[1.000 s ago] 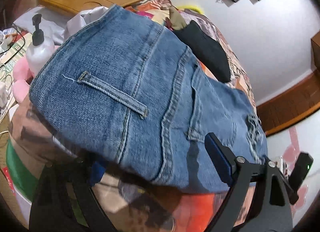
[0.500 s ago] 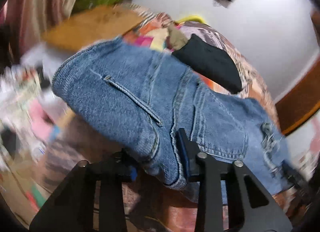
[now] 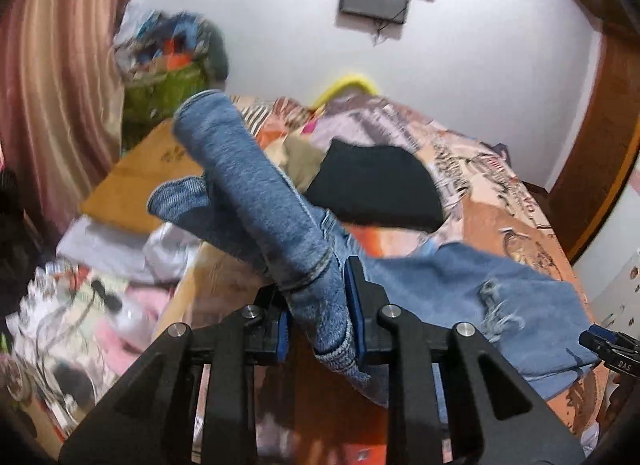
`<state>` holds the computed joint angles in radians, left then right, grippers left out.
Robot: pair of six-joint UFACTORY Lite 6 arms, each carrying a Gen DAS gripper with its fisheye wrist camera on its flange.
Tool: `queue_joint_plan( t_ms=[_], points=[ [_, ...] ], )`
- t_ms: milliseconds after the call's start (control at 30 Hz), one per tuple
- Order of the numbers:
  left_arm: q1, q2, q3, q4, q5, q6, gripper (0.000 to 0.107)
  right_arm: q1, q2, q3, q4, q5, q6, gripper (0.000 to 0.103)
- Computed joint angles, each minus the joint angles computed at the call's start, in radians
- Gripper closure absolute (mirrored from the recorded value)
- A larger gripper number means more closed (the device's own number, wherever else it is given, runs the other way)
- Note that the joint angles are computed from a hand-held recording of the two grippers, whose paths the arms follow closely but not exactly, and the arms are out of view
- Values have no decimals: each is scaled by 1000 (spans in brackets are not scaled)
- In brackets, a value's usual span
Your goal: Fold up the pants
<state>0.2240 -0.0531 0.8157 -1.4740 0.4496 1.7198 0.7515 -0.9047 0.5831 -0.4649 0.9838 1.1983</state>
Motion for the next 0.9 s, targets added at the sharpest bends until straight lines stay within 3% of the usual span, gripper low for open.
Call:
queue_joint_plan(
  t_ms=[133, 267, 400, 633, 767, 900],
  points=[
    [-121, -97, 10, 33, -46, -67, 83, -58, -154, -51, 28, 116, -38, 43],
    [-229, -162, 33, 107, -57, -182, 83, -146, -291, -125, 102, 146, -126, 43],
    [-353, -169, 96, 246, -65, -369, 83, 25, -304, -161, 1, 188, 28, 39],
    [-666, -129, 170, 600, -235, -754, 90, -163, -404, -217, 120, 89, -162, 38],
    [-791, -66, 229, 803, -249, -972, 93, -160, -429, -235, 118, 76, -160, 37],
    [-907, -10, 269, 1009, -262, -1191, 93, -310, -449, -249, 231, 17, -326, 33]
  ],
)
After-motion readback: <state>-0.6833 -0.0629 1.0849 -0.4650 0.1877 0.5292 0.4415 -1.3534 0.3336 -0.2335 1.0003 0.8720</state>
